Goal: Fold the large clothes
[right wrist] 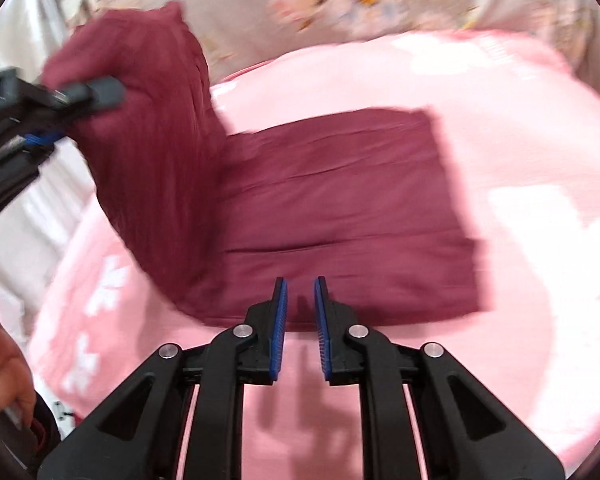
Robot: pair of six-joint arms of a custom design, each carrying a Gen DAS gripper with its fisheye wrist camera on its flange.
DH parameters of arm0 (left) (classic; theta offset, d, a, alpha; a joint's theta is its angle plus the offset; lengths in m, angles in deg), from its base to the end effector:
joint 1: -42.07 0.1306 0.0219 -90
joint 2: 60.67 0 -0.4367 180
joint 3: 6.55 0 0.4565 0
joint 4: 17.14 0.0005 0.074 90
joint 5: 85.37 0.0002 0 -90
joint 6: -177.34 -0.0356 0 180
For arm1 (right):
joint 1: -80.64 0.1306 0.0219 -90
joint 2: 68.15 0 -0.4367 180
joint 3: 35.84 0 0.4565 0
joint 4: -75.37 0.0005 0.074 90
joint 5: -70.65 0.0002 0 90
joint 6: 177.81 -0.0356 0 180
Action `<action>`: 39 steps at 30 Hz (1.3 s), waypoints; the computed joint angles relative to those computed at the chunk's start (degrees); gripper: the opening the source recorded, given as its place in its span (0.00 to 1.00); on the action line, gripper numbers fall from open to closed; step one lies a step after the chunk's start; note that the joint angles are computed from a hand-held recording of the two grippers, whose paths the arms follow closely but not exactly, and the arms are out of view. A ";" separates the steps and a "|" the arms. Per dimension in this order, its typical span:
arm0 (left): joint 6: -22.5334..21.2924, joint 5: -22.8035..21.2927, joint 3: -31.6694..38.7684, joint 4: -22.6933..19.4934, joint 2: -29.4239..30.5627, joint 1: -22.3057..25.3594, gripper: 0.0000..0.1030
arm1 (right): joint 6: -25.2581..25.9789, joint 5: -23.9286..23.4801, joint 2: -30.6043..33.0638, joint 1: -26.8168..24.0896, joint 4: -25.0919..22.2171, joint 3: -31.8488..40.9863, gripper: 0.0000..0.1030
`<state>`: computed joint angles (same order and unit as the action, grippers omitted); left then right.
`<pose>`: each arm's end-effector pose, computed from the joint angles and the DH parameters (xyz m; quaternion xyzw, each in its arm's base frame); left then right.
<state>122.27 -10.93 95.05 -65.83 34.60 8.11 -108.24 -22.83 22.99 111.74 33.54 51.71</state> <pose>0.4991 -0.3252 0.5427 -0.0623 0.9059 -0.1242 0.4000 0.4812 0.2922 0.4605 -0.0975 0.9198 0.1901 0.3292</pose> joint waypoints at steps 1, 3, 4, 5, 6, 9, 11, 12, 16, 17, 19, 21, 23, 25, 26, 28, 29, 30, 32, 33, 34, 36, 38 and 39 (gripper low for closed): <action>0.09 0.47 0.50 -0.34 1.13 -0.35 0.05 | 0.10 1.48 -1.01 -0.56 -0.07 -0.94 0.14; 0.18 2.24 3.07 -2.62 5.18 -1.27 0.06 | 0.37 2.85 -2.78 -1.70 -0.13 -2.96 0.14; 0.63 2.83 3.54 -3.34 6.32 -1.56 0.06 | 0.13 3.38 -3.44 -2.20 -0.42 -3.81 0.14; 1.53 4.18 4.69 -5.09 8.38 -1.68 0.06 | -0.25 3.67 -3.29 -2.23 -0.66 -3.83 0.14; 1.98 5.27 5.03 -6.08 9.38 -1.71 0.07 | -0.32 3.43 -3.70 -2.71 -0.92 -4.47 0.14; 3.75 8.20 4.61 -7.38 10.47 -1.88 0.11 | -0.50 3.69 -4.61 -3.44 -1.38 -5.97 0.14; 4.11 10.30 2.72 -5.98 8.36 -2.07 0.21 | -0.67 3.48 -5.09 -3.80 -1.07 -6.35 0.14; 4.15 11.54 1.21 -4.69 6.40 -2.11 0.31 | -0.74 3.28 -5.17 -4.05 -0.55 -6.48 0.15; 5.63 7.79 -2.92 -0.81 0.01 -2.39 0.63 | -1.04 2.87 -5.97 -4.29 2.33 -6.27 0.28; 6.46 6.15 -4.35 0.13 -2.11 -1.92 0.64 | -0.77 2.71 -5.69 -4.26 3.07 -5.93 0.30; 8.20 3.51 -4.69 -1.23 -3.37 -0.85 0.64 | -0.10 1.66 -4.89 -3.96 4.20 -4.46 0.32; 9.69 -0.27 -4.13 -5.58 -2.99 0.49 0.64 | -0.20 0.36 -3.71 -3.71 4.77 -2.70 0.32; 11.99 -2.48 -4.02 -9.55 -2.05 1.71 0.64 | -0.33 0.05 -2.81 -3.50 5.54 -1.25 0.33; 12.79 -1.46 -5.17 -10.42 -1.95 2.62 0.64 | -0.12 1.62 -1.42 -2.98 6.77 0.58 0.41; 12.90 -0.81 -5.94 -10.71 -2.22 3.06 0.63 | -0.02 2.20 -0.72 -2.79 7.49 1.18 0.43; 13.02 -0.12 -6.08 -10.94 -1.55 3.24 0.63 | 0.26 1.93 1.28 -2.64 6.10 3.25 0.45; 12.74 -0.09 -6.02 -11.22 -1.24 3.22 0.63 | 0.47 1.01 2.18 -2.65 5.68 3.91 0.45; 12.47 0.00 -5.98 -11.55 -0.97 3.12 0.63 | 0.74 0.65 3.09 -2.59 5.07 4.49 0.42; 12.64 0.31 -6.13 -11.82 -0.53 2.52 0.63 | 1.16 1.09 4.18 -2.35 3.30 4.93 0.13; 12.47 0.87 -5.81 -12.23 -0.02 2.60 0.63 | 0.36 0.57 3.62 -2.57 3.96 3.88 0.10; 12.57 1.21 -5.97 -12.39 0.12 2.51 0.63 | -0.52 -0.12 2.70 -2.88 5.05 2.48 0.07; 12.45 2.34 -6.31 -12.43 0.28 2.36 0.63 | -1.57 -0.09 0.98 -3.32 5.98 -0.02 0.06; 11.95 2.95 -6.40 -12.42 0.74 2.03 0.63 | -1.94 0.78 0.26 -3.70 5.50 -1.51 0.06; 11.76 2.94 -6.37 -12.50 0.94 1.75 0.63 | -1.66 1.06 0.34 -3.82 5.00 -1.78 0.06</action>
<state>134.03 -7.99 88.68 -78.33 35.54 9.86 -109.90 -21.77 23.34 107.92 38.54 49.92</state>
